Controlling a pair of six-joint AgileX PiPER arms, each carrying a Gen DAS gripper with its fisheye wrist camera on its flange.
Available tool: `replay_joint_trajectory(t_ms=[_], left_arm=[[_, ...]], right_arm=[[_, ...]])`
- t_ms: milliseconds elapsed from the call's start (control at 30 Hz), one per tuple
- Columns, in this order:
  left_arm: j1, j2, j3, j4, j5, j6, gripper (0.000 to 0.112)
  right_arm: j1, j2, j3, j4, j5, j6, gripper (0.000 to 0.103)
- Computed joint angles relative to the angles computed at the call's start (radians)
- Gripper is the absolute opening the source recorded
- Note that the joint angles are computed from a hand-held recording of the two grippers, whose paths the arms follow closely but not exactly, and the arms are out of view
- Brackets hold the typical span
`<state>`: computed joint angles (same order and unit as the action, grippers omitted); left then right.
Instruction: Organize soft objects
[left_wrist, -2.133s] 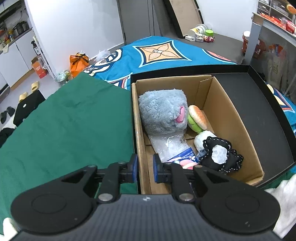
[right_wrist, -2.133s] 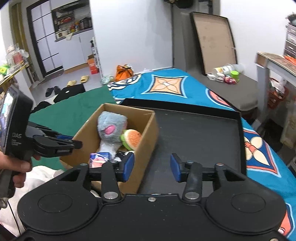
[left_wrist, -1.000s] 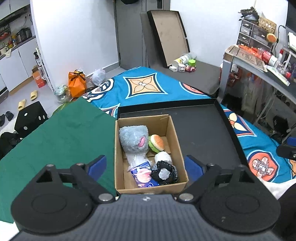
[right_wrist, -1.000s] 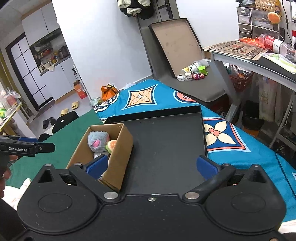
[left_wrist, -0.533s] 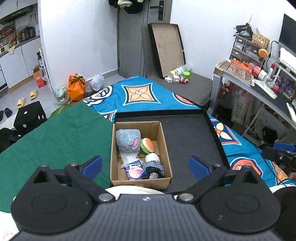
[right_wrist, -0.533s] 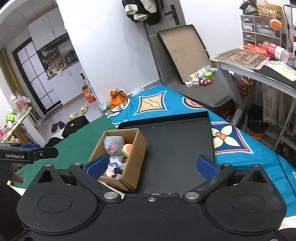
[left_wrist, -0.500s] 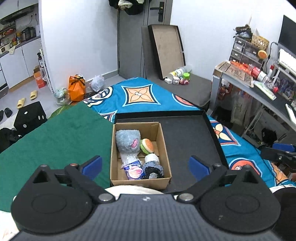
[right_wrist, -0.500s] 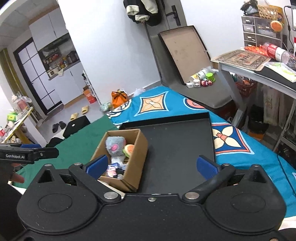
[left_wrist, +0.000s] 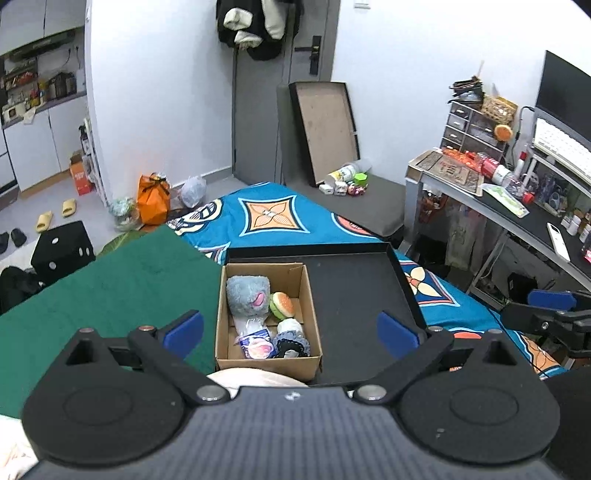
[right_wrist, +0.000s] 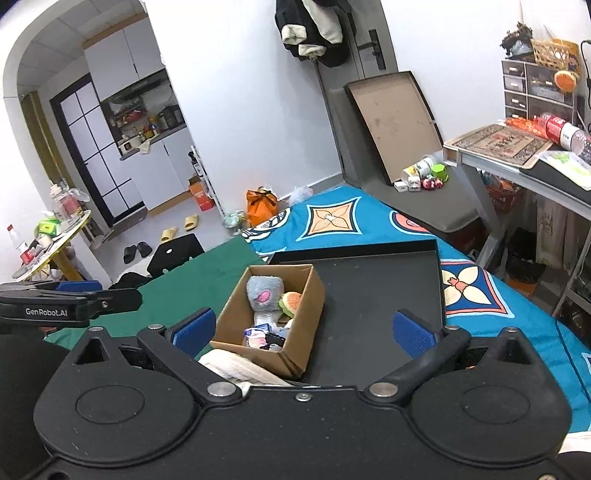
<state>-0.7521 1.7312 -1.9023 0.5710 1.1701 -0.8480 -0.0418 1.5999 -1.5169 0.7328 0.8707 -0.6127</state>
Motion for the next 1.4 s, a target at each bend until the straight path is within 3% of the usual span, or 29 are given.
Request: replay_joint_trajectory(t_ms=[433,1400], left_arm=[[-0.099,-0.027,0.036,0.108,0.036,-0.065,0.1],[-0.115,-0.025,0.031,0.09,0.039,-0.099,0.1]], right_arm=[[0.006,-0.097,0.081,-0.001,-0.032,0.014,0.103],[0.001,-0.143,0.111,-0.061,-0.036,0.059,0.103]])
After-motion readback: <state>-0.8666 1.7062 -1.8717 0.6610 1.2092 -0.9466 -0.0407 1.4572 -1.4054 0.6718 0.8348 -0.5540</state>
